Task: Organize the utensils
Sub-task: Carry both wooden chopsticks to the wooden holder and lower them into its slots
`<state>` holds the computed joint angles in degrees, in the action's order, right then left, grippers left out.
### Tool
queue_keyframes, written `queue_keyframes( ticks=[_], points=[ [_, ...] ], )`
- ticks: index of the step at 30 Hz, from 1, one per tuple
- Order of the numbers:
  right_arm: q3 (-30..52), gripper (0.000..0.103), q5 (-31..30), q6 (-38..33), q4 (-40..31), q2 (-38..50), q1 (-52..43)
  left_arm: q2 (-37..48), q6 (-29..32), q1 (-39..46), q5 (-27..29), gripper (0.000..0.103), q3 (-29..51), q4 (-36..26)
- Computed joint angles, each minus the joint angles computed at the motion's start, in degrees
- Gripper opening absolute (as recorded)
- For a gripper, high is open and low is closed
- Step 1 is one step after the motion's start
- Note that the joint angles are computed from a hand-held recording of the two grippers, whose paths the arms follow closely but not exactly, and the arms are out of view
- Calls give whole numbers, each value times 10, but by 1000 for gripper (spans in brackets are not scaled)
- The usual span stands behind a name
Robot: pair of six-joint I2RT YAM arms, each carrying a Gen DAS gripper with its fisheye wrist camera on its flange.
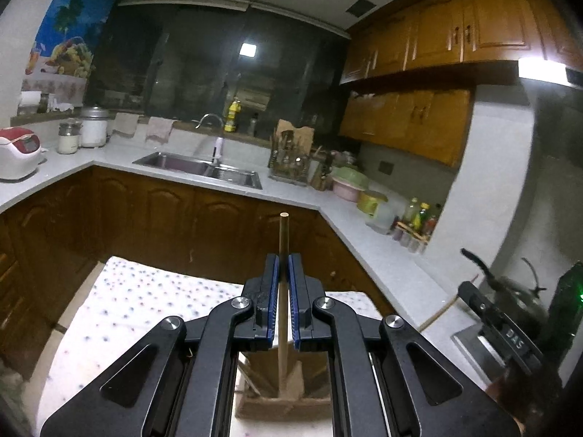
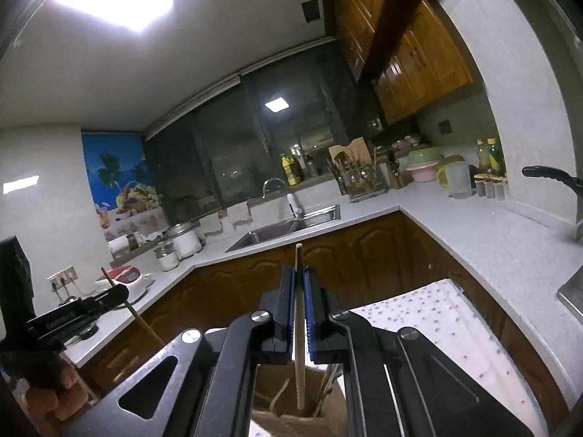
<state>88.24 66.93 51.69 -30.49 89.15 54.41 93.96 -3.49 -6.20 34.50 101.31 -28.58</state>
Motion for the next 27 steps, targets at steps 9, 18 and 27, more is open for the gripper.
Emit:
queue_keyframes(
  ticks=[9,18,27],
  points=[
    [-61,5,-28,35,36,14,-24,12,15,-35,-53,5,-97,67],
    [-96,5,-75,85,31,28,-34,17,37,-30,-46,5,-157,68],
    [-103,5,-113,105,27,42,-40,12,48,-27,-35,6,-167,63]
  ],
)
